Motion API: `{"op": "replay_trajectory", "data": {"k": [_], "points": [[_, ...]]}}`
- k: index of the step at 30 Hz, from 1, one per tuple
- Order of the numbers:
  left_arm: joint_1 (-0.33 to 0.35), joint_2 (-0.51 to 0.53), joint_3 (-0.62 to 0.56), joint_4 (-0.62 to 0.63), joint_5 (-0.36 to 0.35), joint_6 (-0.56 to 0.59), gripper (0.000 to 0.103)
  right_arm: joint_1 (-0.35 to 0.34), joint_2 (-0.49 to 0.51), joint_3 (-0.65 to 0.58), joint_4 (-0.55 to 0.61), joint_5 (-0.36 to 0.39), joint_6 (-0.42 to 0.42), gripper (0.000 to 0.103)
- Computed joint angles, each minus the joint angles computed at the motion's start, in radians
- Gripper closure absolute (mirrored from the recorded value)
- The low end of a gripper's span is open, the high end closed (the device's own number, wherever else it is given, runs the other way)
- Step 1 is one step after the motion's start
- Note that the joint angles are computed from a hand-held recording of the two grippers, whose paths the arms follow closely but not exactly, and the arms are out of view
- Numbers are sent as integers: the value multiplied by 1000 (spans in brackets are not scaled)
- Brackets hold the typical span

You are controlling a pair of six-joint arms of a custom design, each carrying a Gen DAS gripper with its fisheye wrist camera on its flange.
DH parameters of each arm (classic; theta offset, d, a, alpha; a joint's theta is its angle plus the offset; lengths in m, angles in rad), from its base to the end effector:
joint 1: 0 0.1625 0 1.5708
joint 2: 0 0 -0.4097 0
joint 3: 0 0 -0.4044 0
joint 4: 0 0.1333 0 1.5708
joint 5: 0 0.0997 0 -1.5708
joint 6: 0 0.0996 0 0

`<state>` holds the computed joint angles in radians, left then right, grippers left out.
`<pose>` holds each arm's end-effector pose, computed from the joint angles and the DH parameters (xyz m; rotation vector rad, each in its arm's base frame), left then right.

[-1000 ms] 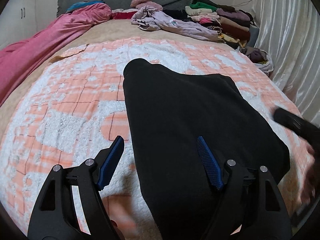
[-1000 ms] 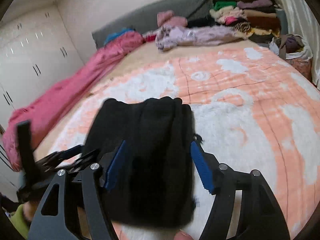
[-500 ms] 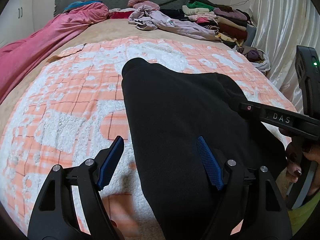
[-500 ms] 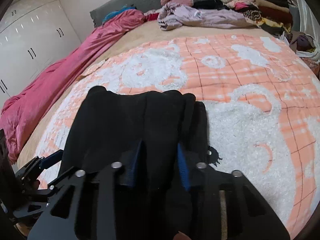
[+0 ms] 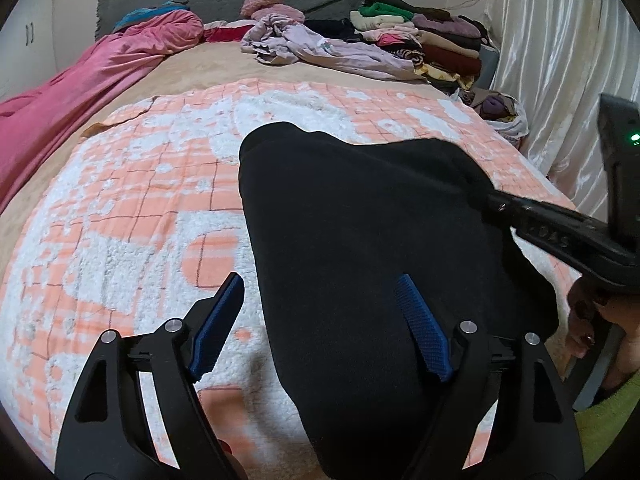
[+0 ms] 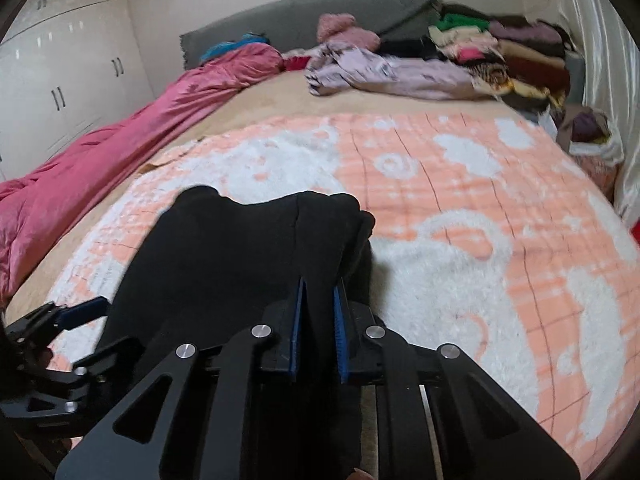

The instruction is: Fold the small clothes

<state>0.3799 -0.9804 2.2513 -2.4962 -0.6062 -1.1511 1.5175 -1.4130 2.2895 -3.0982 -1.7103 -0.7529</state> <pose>-0.3123 -0.3564 0.0293 0.2554 2.2914 -0.9513 0.0947 -0.4679 0.2383 0.8535 -2.5227 0.7535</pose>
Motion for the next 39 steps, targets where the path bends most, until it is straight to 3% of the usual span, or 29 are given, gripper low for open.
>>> {"op": "replay_trajectory", "data": {"k": [5, 8, 10, 15, 18, 25, 28, 39], "points": [[26, 3, 22, -85, -28, 16, 22, -15, 63, 1, -74, -37, -25, 89], [32, -4, 39, -124, -41, 17, 21, -11, 63, 4, -83, -38, -29, 81], [25, -14, 49, -124, -38, 6, 21, -25, 27, 18, -64, 10, -9, 73], [8, -37, 73, -135, -40, -9, 22, -53, -87, 84, -73, 89, -11, 69], [-7, -49, 85, -125, -40, -25, 22, -76, -159, 117, -6, 121, -16, 57], [-58, -69, 103, -39, -38, -92, 22, -127, -262, 186, 107, 153, -40, 55], [-64, -57, 104, -18, -46, -105, 22, -124, -230, 208, 33, 82, -51, 55], [-48, -56, 125, -81, -69, -105, 17, -168, -198, 199, 33, 99, -3, 51]]}}
